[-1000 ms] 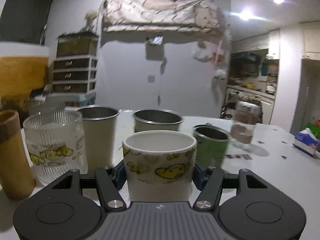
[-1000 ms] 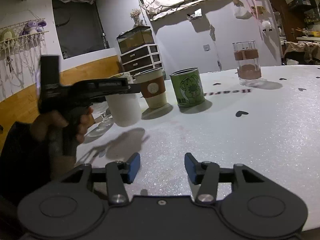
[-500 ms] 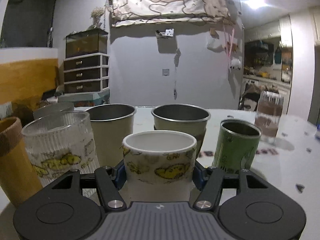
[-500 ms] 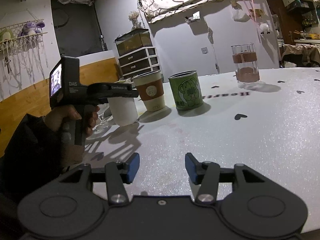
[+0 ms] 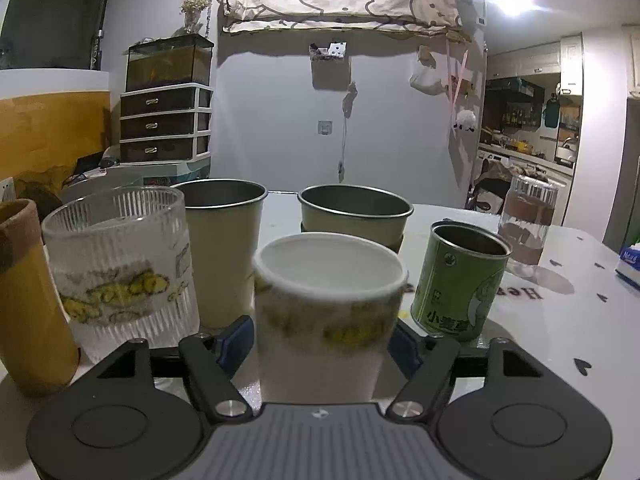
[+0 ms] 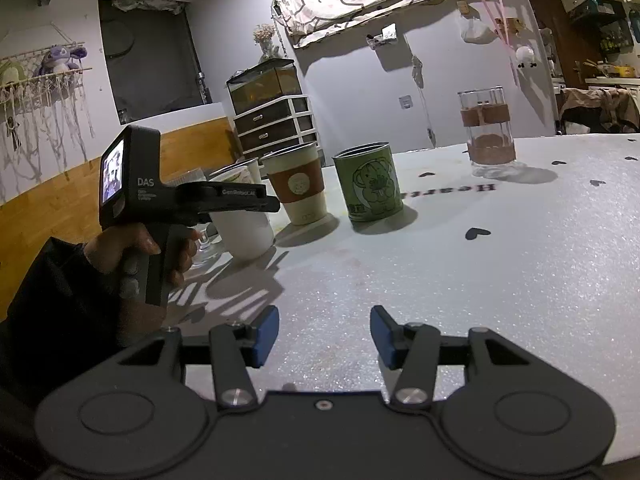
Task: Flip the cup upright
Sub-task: 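Carry the upright white cup with the left tool and lower it among the cups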
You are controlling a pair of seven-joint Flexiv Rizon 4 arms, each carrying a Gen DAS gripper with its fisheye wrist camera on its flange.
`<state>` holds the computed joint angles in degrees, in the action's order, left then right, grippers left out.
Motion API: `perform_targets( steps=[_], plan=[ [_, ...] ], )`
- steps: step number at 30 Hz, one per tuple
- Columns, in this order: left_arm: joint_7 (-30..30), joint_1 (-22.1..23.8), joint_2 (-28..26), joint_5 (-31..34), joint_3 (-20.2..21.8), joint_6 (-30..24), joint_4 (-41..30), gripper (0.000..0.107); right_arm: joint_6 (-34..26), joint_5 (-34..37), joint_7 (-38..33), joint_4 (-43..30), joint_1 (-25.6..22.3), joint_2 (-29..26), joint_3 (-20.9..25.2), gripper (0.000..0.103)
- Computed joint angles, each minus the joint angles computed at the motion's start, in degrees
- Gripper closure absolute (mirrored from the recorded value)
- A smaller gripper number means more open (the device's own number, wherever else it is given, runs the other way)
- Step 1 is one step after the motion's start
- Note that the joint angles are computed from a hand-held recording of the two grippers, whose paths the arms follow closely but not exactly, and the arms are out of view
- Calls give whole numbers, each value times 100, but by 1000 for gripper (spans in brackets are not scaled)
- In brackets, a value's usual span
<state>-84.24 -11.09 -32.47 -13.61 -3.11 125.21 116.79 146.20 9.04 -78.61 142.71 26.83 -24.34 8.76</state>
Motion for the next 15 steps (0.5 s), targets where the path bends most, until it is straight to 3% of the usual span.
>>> perform_targets(
  steps=[15],
  plan=[
    [-539, 374, 834, 778, -104, 688, 1040, 22, -96, 395, -837, -415, 258, 371, -133, 51]
  ],
)
